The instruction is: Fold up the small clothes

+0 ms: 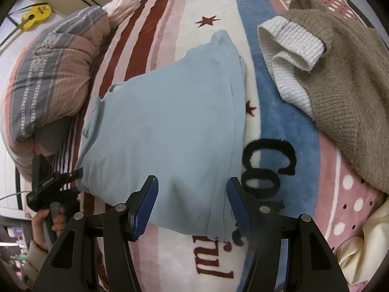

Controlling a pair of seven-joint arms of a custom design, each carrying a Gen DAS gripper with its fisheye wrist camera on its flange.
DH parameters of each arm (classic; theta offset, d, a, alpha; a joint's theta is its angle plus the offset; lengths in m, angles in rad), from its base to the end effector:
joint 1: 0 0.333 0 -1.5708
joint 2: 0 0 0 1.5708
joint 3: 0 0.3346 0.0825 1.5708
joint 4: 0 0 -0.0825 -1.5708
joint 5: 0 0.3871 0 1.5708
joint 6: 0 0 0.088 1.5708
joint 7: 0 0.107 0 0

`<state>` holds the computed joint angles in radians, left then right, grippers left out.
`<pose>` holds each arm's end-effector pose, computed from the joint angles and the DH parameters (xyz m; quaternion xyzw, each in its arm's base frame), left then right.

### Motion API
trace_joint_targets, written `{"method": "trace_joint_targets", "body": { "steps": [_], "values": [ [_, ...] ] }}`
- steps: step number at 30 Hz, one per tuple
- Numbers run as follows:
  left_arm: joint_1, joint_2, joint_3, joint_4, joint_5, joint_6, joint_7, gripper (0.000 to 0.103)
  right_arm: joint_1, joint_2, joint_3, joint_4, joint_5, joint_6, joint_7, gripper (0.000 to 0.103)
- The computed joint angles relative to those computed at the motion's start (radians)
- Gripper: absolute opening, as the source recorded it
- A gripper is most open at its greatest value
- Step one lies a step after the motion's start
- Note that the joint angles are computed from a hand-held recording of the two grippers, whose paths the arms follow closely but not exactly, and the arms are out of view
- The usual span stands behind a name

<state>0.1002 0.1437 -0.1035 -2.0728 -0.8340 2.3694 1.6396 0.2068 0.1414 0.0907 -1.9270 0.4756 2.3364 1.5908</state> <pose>0.5939 -0.0090 0.3966 0.8160 -0.4827 0.2735 0.1625 0.5935 0.1874 0.4625 -0.6831 0.6915 0.0831 0.2198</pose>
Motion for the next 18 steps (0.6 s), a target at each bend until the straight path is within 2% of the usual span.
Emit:
{"method": "trace_joint_targets", "body": {
  "steps": [3,8,15,18],
  "values": [
    [-0.011,-0.009,-0.006,0.011,0.006,0.025,0.003,0.027,-0.004,-0.017,-0.002,-0.023,0.011,-0.001,-0.003,0.054],
    [-0.023,-0.052,-0.01,0.032,-0.01,0.049,0.063,0.025,-0.011,-0.05,-0.015,-0.052,0.035,0.005,-0.015,0.054],
    [-0.067,-0.04,-0.037,0.154,-0.022,0.057,0.171,0.022,-0.024,-0.094,-0.041,-0.084,0.054,0.012,-0.037,0.054],
    [-0.098,-0.01,-0.057,0.223,0.012,0.054,0.203,0.022,-0.031,-0.118,-0.053,-0.107,0.067,0.019,-0.047,0.054]
  ]
}}
